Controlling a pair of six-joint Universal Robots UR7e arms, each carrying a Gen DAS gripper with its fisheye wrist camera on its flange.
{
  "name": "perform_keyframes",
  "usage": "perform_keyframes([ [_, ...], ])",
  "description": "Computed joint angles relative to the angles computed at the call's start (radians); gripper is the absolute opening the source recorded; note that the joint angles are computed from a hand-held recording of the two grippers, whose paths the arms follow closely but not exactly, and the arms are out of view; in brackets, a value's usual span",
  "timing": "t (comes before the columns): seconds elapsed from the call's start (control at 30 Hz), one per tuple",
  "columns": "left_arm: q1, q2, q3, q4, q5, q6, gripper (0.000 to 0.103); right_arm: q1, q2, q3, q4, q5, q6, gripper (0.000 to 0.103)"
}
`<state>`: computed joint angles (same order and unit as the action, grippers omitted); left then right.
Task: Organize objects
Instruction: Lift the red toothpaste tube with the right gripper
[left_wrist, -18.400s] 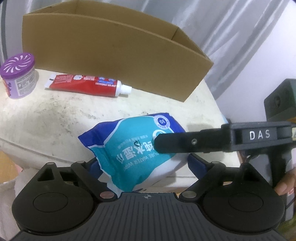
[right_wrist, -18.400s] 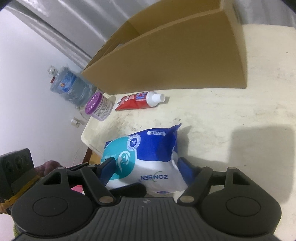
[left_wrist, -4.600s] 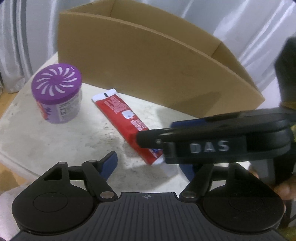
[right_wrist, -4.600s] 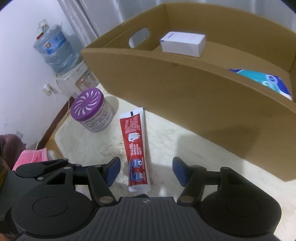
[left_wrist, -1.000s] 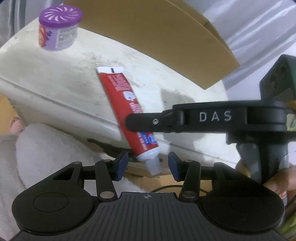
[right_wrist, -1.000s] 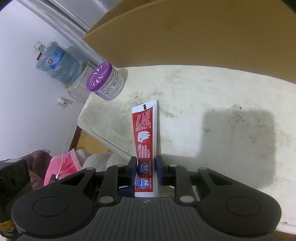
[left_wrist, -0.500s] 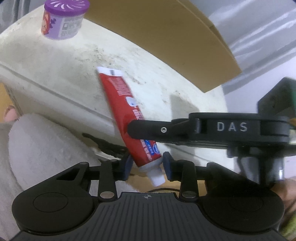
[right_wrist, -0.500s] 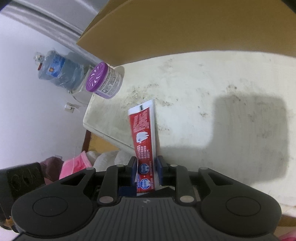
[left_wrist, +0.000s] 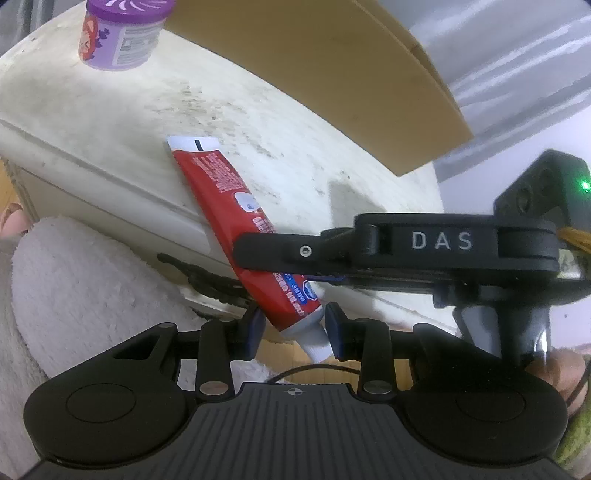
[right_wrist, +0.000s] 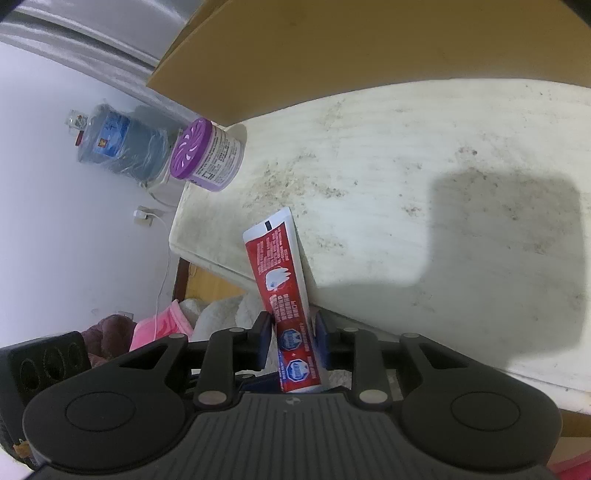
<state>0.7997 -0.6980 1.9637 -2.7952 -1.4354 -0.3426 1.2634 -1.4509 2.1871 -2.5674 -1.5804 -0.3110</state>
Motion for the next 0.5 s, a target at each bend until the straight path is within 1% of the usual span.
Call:
perform_keyframes([
  [0.1, 0.011, 0.005, -0.007, -0.005, -0.004, -0.007, 0.036, -0.011, 0.0, -0.005, 0.015, 0.018, 0.014, 0.027],
  [0.3, 0.021, 0.015, -0.017, -0.014, 0.002, 0.008, 0.036, -0.013, 0.004, -0.01, 0.029, 0.022, 0.018, 0.027],
  [0.5, 0.01, 0.017, -0.003, -0.043, 0.032, 0.048, 0.035, -0.028, 0.006, -0.018, 0.048, 0.049, 0.036, 0.027],
])
